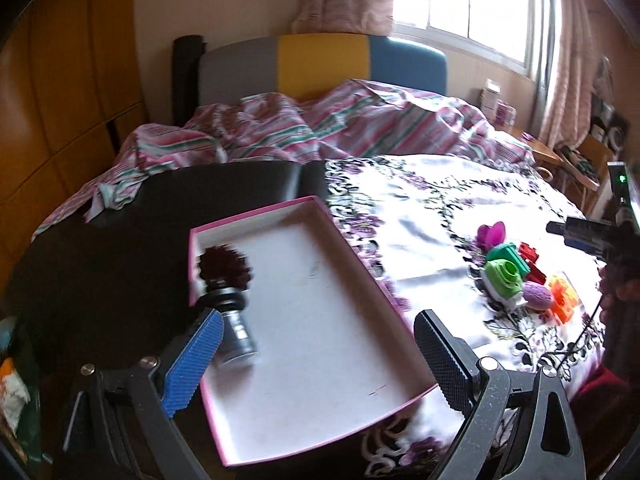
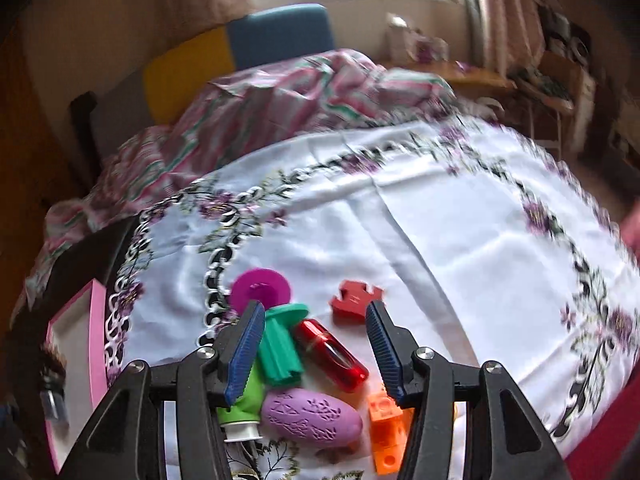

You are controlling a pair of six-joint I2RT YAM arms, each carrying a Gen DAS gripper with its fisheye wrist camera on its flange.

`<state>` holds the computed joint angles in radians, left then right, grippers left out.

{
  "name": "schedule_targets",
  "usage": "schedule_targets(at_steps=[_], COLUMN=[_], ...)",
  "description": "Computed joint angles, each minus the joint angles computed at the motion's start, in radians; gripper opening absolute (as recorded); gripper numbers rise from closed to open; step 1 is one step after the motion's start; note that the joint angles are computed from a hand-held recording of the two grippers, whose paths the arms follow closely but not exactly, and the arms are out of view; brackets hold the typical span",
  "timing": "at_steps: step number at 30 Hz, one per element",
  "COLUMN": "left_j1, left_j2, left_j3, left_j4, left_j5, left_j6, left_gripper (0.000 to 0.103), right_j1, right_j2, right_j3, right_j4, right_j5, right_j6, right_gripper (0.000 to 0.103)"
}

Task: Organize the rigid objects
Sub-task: 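Move both tools back to the objects on the cloth, then grasp the green plug-in device with the left tool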

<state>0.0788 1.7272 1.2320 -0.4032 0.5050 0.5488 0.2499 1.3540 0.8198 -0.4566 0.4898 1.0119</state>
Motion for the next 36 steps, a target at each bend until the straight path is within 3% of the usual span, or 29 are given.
schedule_targets(at_steps=[10, 15, 20, 30, 33, 36], left_j1=[-0.173, -0.266, -0.346, -0.518, -0.556, -0.579], left_j2=[0.002, 0.043, 0.147, 0.319, 0.398, 0.458], left_j3=[-0.006, 0.015, 0.125, 0.318, 0.403, 0.469], left_j4=[-0.056, -0.109, -0.245, -0.3, -0.334, -0.36], left_j5=[-0.005, -0.016, 0.013, -0.042, -0.083, -0.088], left_j6=[0.016, 0.019, -0.029, -0.198, -0.232, -0.263], left_gripper=[0.097, 0.089, 0.088, 0.081, 0.065, 0.065], right_j1=[-0.066, -0.086, -0.088, -0.09, -0.095, -0.103], right_j2=[-0.102, -0.121, -0.109, -0.113, -0.115, -0.119], right_j3=[-0.092, -0.115, -0.112, -0.12, -0.126, -0.131], right_j4=[0.063, 0.086, 0.099, 0.129, 0.14, 0.149], right_j5=[-0.072, -0.11, -0.129, -0.154, -0.164, -0.174], right_j6=[0.056, 0.082, 0.069, 0.062, 0.061, 0.062], right_gripper=[0.054, 0.054, 0.054, 0.054, 0.054, 0.054])
